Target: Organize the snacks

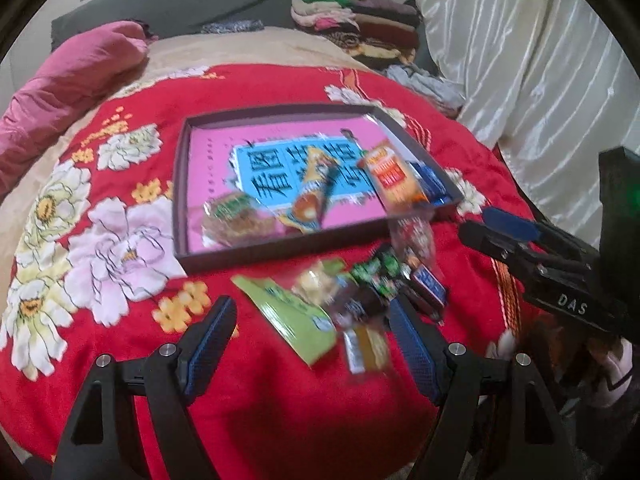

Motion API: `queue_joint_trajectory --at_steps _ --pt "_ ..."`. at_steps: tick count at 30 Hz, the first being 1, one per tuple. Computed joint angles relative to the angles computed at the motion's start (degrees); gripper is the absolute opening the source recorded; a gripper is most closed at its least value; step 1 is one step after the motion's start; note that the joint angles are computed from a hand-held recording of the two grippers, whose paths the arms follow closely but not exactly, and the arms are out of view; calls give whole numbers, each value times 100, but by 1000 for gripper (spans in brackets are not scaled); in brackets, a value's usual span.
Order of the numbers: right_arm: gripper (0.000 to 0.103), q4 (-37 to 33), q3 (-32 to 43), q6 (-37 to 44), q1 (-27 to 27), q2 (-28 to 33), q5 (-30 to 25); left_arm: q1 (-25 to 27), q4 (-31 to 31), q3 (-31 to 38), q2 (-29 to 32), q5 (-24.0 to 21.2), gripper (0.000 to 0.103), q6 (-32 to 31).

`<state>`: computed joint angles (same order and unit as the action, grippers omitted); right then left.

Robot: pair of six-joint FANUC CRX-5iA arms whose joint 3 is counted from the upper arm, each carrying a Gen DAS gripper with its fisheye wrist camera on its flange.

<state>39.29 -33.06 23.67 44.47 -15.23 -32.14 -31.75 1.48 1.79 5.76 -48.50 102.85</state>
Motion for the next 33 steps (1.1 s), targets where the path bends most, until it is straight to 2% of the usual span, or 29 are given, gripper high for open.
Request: queue_joint_trajectory --at_steps 10,17,33 --pt "63 -597 187 856 166 30 -212 -205 344 -3 140 -396 79 -199" --pt "63 -1162 393 1681 268 171 -564 -165 764 -75 296 -424 79 -284" --pt "63 -2408 1131 3307 123 686 -1210 -103 982 5 559 -579 75 -279"
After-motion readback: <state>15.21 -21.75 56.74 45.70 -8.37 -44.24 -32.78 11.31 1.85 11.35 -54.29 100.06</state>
